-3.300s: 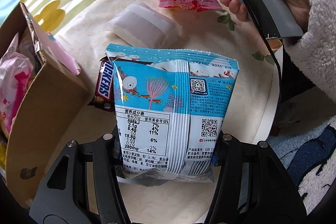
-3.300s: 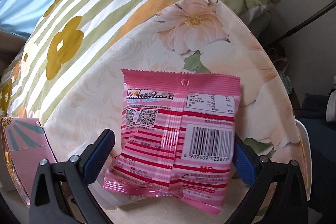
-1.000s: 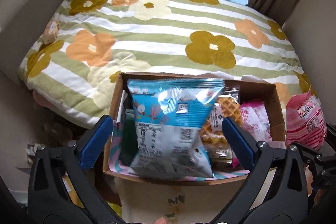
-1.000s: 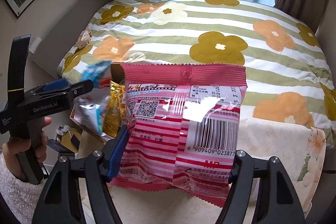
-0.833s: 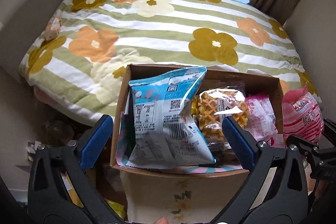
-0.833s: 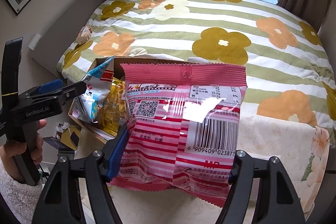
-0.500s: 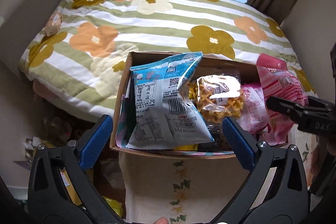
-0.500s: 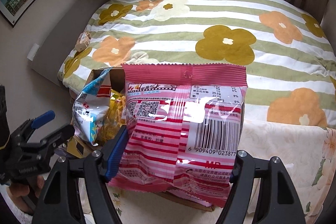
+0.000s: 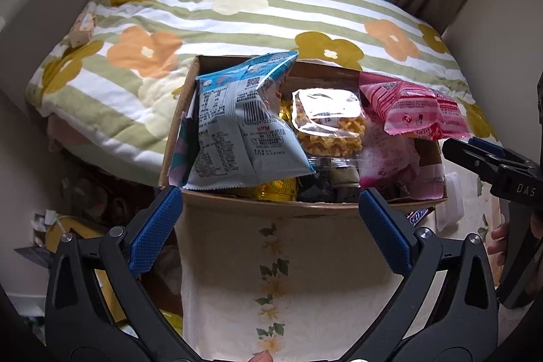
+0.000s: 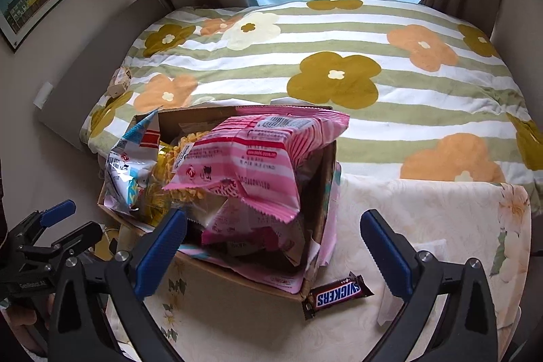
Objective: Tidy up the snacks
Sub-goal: 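Open the right tool over the box and move both tools toward the Snickers bar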
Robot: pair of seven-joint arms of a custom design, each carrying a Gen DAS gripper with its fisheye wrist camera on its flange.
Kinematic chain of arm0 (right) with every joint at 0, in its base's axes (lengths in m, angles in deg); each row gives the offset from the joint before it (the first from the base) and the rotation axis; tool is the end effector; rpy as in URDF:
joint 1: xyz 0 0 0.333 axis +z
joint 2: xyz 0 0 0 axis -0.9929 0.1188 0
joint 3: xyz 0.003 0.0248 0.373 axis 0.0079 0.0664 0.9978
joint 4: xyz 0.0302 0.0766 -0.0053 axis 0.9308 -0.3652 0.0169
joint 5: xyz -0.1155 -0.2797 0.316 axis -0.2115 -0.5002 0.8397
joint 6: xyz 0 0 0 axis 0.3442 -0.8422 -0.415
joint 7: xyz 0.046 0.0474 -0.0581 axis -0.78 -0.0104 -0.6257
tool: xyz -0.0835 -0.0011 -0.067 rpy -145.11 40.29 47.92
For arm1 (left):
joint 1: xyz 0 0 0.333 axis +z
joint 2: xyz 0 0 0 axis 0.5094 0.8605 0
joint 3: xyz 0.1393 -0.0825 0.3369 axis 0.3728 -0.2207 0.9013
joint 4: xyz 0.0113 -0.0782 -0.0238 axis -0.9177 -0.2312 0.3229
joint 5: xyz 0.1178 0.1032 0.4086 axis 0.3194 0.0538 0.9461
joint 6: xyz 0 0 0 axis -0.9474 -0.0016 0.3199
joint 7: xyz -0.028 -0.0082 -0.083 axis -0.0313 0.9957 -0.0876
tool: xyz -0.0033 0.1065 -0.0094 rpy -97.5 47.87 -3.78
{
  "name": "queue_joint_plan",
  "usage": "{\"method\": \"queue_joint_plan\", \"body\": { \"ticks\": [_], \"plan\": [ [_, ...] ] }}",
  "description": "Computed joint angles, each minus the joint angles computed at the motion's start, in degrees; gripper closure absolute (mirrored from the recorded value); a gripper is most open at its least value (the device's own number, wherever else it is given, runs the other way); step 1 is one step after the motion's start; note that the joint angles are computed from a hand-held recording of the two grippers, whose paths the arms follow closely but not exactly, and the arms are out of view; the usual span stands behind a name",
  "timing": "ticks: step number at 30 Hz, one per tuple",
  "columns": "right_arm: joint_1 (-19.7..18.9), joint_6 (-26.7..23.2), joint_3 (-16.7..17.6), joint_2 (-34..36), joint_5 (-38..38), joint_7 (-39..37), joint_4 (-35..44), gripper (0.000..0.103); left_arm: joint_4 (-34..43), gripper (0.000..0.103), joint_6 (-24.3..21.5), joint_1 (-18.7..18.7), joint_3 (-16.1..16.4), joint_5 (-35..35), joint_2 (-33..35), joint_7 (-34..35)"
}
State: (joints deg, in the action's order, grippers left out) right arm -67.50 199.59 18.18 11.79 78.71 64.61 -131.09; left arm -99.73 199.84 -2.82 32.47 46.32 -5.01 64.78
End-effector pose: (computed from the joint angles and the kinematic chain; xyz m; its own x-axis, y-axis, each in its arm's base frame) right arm 0.6896 0.2469 0.5336 0.5655 -0.7802 -0.2674 -0.7900 -0.4193 -0.4473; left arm 0.5409 -0.5197 0.5503 0.4484 -0.8904 0.0784 -0.7788 -0.4323 -0.4545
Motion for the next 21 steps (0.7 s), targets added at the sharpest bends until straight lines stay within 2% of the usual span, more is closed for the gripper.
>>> {"method": "queue_joint_plan", "body": {
  "ticks": [9,15,21],
  "plan": [
    [-1.75,2.44,-1.50,-7.48,-1.49,-0.81,-7.57,0.001,4.12,0.000,-0.94,-3.05,-0.29,2.07,2.10,1.50],
    [-3.57,4.46,-2.51,-11.34,-4.88,-3.19,-10.76,0.001,11.33,0.000,-3.95,-7.16,0.71,4.96,6.10,2.47],
    [-5.76,4.94,-3.15,-12.86,-3.93,-10.83,-12.58,0.001,21.68,0.000,-6.54,-12.25,2.72,7.16,12.92,3.70]
  ]
}}
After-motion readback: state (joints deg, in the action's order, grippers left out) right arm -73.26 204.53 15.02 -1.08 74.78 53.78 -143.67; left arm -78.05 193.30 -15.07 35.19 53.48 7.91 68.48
